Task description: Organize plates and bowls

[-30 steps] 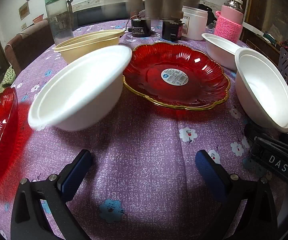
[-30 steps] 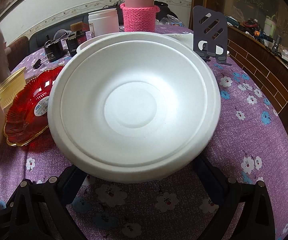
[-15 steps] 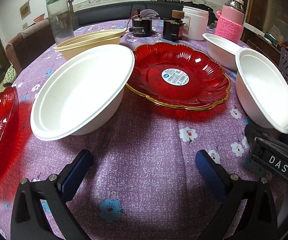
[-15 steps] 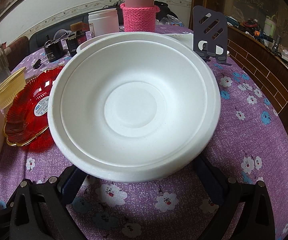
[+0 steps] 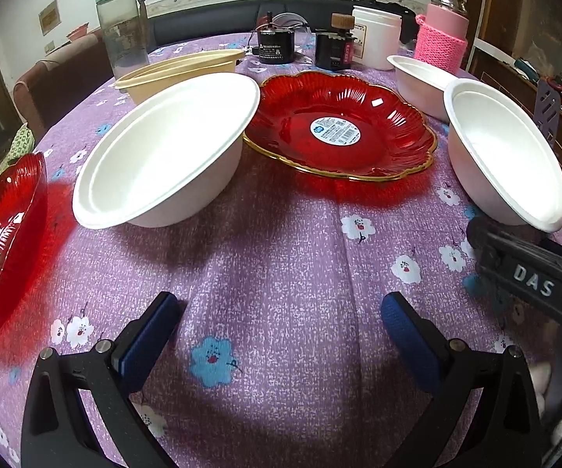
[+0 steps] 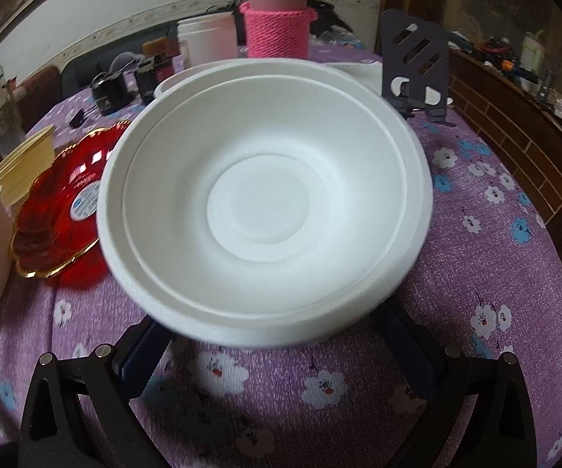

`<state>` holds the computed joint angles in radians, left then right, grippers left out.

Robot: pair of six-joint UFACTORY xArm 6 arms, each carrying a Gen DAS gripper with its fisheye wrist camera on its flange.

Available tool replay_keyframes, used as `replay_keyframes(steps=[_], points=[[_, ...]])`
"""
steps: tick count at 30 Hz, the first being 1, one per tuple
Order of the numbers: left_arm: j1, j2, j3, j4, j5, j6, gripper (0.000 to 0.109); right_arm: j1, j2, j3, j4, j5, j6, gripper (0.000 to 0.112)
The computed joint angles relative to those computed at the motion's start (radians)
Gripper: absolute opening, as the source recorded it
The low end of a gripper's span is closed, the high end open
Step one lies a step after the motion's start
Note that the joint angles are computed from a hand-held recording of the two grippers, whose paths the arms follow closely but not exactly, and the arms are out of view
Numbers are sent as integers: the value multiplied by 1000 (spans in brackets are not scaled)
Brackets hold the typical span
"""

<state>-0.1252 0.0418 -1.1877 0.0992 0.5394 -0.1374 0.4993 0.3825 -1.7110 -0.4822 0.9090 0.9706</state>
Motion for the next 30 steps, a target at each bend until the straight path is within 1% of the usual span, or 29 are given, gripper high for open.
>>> replay_keyframes(steps=[6,7,9,12,17,20,21,23,25,28,29,30], points=[[-1,-21,21,10,4,-10,103,14,-56,72,28,-12,-41,102],[-1,-26,24,2,8,0,103,17,-86,114,23,-22,-34,102],[0,-34,24,-18,31,22,103,26,-109,143,18,-22,-20,102],[3,-51,34,-51,53,62,103,35,-123,161,8,-20,0,102],[6,-118,106,-81,58,116,103,53,-145,183,-1,0,36,102],[16,-139,106,-132,108,166,103,61,-164,205,-3,4,49,102],[22,-152,115,-156,113,177,103,65,-171,213,-6,5,54,102],[34,-199,163,-182,81,188,103,68,-181,228,-13,1,63,102],[40,-253,222,-160,21,171,103,72,-188,237,-20,-1,72,102],[53,-365,329,-79,-114,113,103,75,-195,246,-18,-3,71,102],[59,-391,350,-31,-156,76,103,77,-201,254,-15,-12,64,102],[72,-438,392,59,-228,7,103,78,-209,266,-12,-31,63,102]])
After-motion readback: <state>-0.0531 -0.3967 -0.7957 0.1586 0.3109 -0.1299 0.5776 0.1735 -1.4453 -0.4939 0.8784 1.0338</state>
